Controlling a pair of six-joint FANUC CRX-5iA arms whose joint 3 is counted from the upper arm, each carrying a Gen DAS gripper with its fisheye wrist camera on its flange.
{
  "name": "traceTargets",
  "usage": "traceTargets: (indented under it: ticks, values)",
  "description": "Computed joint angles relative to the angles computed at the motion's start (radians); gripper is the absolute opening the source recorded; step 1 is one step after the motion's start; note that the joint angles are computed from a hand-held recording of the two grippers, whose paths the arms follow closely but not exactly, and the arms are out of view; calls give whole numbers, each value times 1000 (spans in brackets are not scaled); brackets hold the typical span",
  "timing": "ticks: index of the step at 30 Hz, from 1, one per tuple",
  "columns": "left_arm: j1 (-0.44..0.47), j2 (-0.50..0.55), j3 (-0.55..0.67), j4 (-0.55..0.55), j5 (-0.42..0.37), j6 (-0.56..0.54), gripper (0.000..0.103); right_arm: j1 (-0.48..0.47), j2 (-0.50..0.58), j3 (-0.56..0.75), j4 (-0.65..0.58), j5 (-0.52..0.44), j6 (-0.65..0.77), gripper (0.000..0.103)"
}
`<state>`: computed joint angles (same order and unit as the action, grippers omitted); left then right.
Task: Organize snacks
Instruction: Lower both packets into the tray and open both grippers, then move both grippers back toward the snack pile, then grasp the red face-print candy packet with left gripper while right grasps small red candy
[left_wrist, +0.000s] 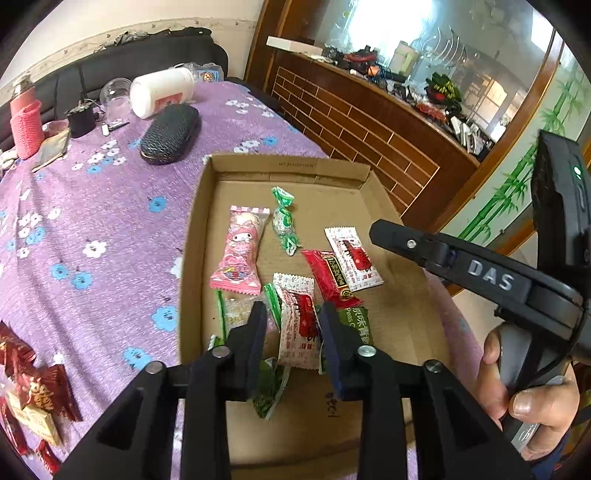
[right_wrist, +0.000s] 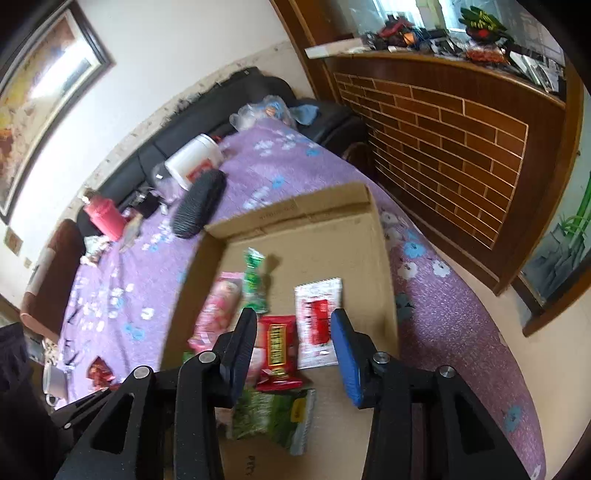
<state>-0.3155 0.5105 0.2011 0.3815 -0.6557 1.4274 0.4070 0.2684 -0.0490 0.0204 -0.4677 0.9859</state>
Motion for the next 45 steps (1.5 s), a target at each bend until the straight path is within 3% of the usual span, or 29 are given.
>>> traceTargets:
  ticks: [5, 13, 17, 20, 22, 24, 26, 29, 31, 34, 36, 40, 41, 42, 45]
  values:
    - [25, -96, -124, 34, 77, -38, 34, 68, -77, -112, 84, 124, -55, 45]
    - [96, -274, -308, -99, 150, 35, 41, 172, -103, -154, 40, 190, -24, 45]
    - [154, -383, -431, -144, 181, 44, 42, 207, -85, -93, -164, 154, 203, 45]
    - [208, -467, -511, -242, 205, 117, 47, 209, -51, 0, -434, 61, 501, 45]
    - [248, -502, -546, -297, 202, 171, 48, 230, -31, 21, -441, 36, 543, 45]
    - [308, -528, -591, -278, 197, 180, 48, 259, -10, 33, -396, 21, 523, 45]
    - [367, -531, -617, -243, 184, 188, 48, 258, 18, 79, -462, -31, 592, 45]
    - [412, -503, -594, -303, 148, 275, 48, 278, 40, 109, -467, -60, 629, 45]
    - [431, -483, -607, -242, 156, 219, 48, 299, 48, 112, -443, -70, 631, 45]
    - [445, -463, -666, -53, 198, 36, 48, 316, 57, 120, -439, -87, 671, 45]
    - [430, -448, -669, -25, 212, -2, 48, 341, 57, 107, -389, -73, 661, 45]
    - [391, -411, -630, -89, 205, 18, 43, 361, 81, 129, -354, -99, 688, 45]
    - [383, -405, -612, -141, 202, 59, 37, 365, 89, 138, -347, -108, 690, 45]
    - [373, -401, -589, -217, 199, 122, 24, 369, 100, 148, -337, -119, 693, 45]
    - [376, -397, -575, -279, 209, 173, 17, 388, 140, 185, -303, -152, 701, 45]
